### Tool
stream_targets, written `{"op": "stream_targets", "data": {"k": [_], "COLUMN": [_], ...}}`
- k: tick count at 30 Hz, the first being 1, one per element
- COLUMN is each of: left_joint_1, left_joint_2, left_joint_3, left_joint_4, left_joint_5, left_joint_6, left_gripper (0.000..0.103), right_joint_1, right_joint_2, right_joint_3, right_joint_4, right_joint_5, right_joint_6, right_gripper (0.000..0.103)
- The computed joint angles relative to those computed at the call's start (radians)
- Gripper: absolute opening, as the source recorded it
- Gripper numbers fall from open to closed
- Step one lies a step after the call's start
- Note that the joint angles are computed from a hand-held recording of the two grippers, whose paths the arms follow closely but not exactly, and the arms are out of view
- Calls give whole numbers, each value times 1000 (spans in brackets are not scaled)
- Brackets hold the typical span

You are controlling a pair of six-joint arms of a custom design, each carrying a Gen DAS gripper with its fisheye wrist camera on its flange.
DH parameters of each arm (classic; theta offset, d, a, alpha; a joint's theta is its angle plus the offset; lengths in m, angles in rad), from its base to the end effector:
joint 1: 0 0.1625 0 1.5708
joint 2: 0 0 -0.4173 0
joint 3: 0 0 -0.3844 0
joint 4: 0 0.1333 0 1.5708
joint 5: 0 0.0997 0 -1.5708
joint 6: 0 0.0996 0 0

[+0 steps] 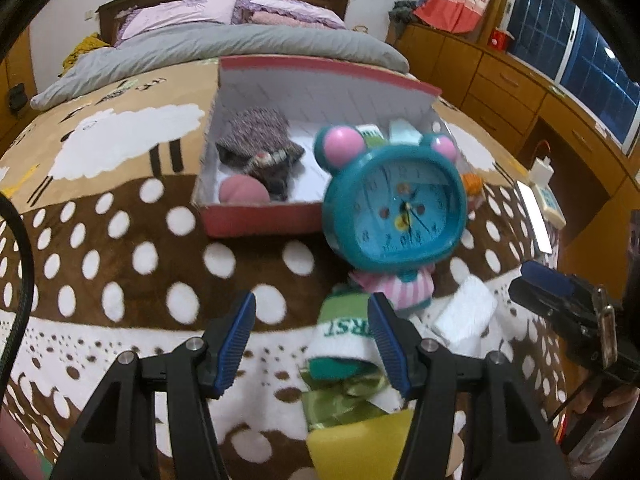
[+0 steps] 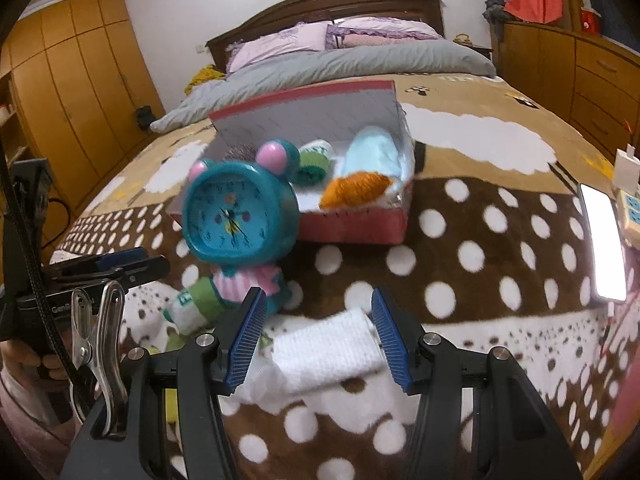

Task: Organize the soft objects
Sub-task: 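Grasp the second FIRST wristband with the left tool while the right tool grasps the white knit cloth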

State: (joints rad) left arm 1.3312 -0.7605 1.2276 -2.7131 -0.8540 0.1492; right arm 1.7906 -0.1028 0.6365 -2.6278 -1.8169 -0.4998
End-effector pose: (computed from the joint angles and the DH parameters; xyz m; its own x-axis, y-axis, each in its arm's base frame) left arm 0.0103 -0.7955 0.2807 -0.7931 -0.1048 -0.6000 0.3065 0.7826 -0.5419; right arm 0.2984 -0.8357 -0.0241 -0.7635 -0.4864 0.4247 -0.6321 0.6975 -0.3375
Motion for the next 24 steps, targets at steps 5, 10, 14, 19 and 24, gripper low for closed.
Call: {"op": "stream_targets", "data": {"k": [5,10,14,19,24], "left_joint_1": [0,3,7,16,22], "left_joint_2": [15,31,43,50,58], "left_joint_3": [-2,-10,-15,-20,-28], "left_joint_4": [32,41,34,32,51], "left_joint_5": [-3,-13,-13,-26,-34], "left_joint_6": [-9,-9,-5,-6,-16], "left_gripper": [61,61,61,61,61], "right_joint_1": [-11,-24,-34,-42,-43], "right_joint_2": [-19,-33,-36,-29,-8], "right_joint_3": [45,81,94,87,61], "right_joint_4": [-8,-10,-5,25,48], "right_joint_5": [-13,-24,-22,-6,-9], "right_joint_6": [20,45,60,81,92], "right_gripper": [56,56,56,56,56]}}
